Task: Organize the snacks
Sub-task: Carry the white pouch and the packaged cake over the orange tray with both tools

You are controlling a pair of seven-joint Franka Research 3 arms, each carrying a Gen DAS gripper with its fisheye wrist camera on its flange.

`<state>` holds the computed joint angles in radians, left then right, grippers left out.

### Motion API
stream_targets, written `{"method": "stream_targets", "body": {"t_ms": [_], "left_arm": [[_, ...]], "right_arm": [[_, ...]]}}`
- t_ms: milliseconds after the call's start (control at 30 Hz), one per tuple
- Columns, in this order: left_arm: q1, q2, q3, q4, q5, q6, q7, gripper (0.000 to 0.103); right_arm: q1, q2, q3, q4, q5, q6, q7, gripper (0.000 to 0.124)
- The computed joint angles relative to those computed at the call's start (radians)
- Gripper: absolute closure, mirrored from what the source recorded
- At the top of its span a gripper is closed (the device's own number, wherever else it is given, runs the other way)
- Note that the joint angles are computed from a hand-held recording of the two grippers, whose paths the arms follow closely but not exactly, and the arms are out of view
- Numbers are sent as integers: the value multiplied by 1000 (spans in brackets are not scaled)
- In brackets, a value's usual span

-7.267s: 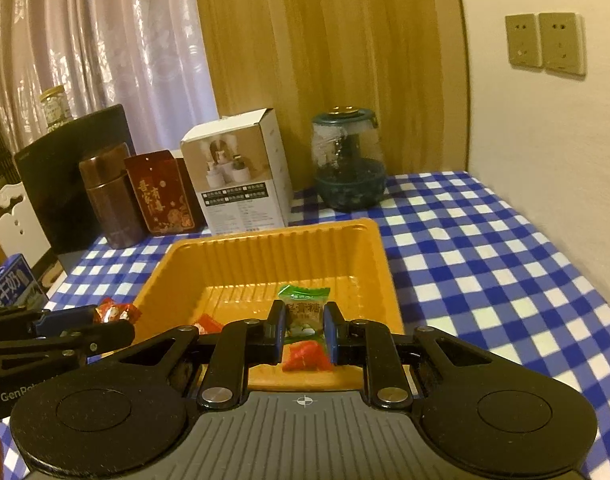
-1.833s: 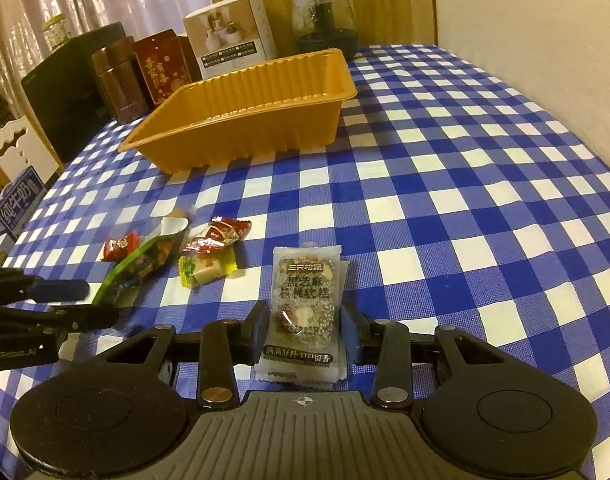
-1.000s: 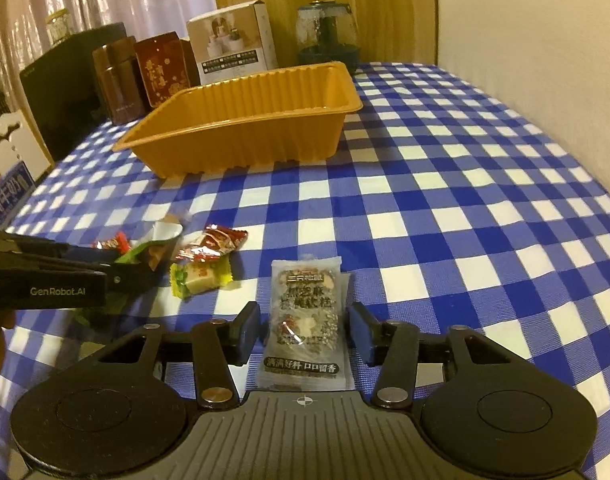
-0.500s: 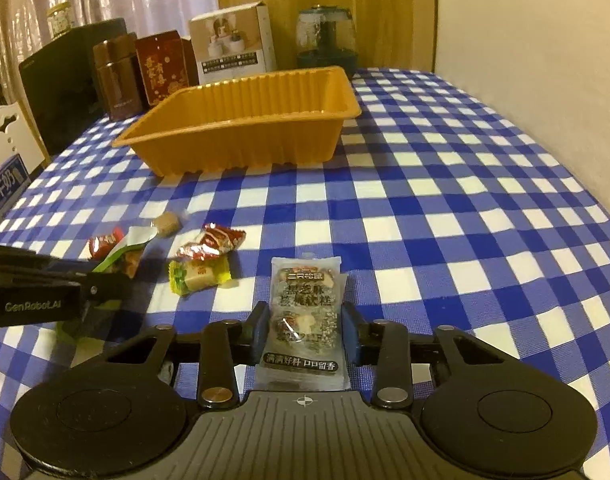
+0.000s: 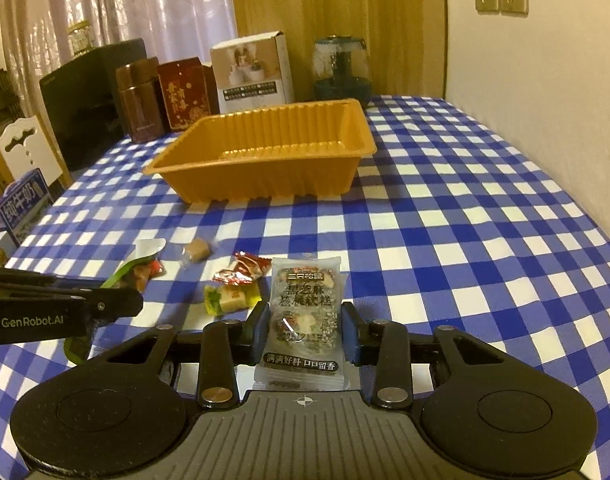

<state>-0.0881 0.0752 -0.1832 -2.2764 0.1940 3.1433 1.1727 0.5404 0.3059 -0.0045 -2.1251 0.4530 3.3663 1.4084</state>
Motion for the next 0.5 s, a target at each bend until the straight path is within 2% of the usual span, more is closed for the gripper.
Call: {"method": "stream_targets", "body": {"t_ms": [167, 300, 500], "left_arm": [[-24, -21, 28, -5, 74, 0, -84, 78], [-20, -25, 22, 1, 78, 1, -89, 78], [7, -11, -18, 32, -22, 9, 13, 78]], "right_arm": [[-31, -21, 29, -15, -9, 8, 3, 86], [-54, -32, 50, -18, -17, 12, 9, 86], [-109, -30, 94, 16, -48, 12, 37, 86]]}}
